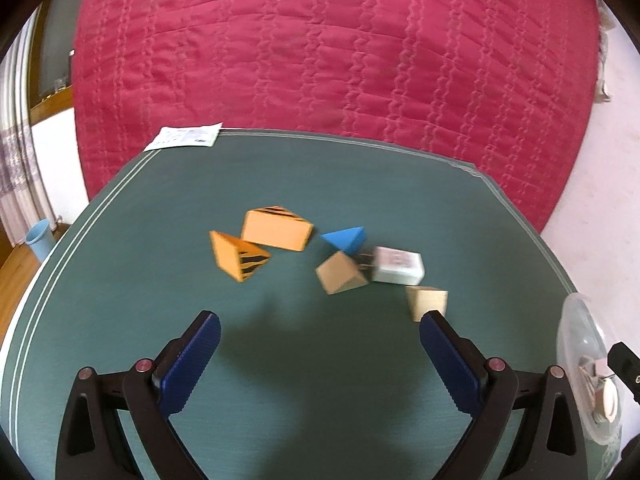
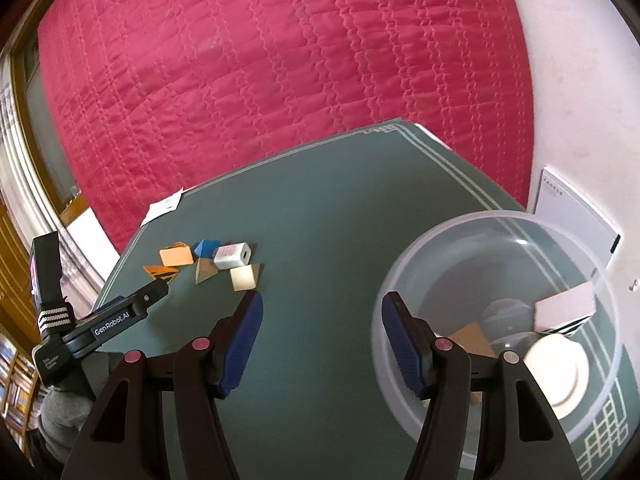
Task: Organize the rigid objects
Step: 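Move both open tools back from the bowl toward the remaining blocks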
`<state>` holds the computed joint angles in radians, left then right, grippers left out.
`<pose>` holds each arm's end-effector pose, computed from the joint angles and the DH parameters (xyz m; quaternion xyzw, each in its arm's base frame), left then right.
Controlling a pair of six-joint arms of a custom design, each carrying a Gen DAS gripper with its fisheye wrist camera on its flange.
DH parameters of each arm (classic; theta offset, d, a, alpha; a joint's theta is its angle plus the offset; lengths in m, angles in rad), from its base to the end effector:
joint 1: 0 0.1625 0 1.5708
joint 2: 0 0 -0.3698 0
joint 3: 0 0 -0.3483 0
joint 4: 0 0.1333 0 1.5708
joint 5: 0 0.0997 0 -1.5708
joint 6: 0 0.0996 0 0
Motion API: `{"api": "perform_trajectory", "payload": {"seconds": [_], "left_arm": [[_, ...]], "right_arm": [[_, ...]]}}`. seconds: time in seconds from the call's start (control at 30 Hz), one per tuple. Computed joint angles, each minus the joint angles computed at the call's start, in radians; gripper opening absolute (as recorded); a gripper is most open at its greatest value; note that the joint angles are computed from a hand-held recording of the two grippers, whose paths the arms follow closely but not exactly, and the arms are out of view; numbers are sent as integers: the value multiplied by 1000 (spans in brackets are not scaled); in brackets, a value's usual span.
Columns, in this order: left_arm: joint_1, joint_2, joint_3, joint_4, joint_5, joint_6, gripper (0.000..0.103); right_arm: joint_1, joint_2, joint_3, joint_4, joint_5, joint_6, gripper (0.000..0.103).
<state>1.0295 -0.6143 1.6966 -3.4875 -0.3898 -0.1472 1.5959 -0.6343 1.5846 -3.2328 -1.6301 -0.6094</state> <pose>-0.0957 -0.5967 0.1165 -0.0726 0.7889 -0.4886 0.3656 0.1434 -0.6374 0.0881 0.2825 -0.8934 0.3255 0.1269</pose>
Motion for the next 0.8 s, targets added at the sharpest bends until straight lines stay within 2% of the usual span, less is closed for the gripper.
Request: {"api": "perform_trajectory", "payload": {"seconds": [0.23, 0.53, 0.8], "left_arm": [[18, -21, 35, -20, 25, -15, 102], [28, -31, 51, -22, 22, -33, 102], [42, -31, 54, -27, 17, -39, 102]], "right_arm": [[17, 42, -32, 30, -17, -11, 63], [33, 88, -79, 67, -48, -28, 63], [52, 152, -186, 147, -62, -10, 63]]}}
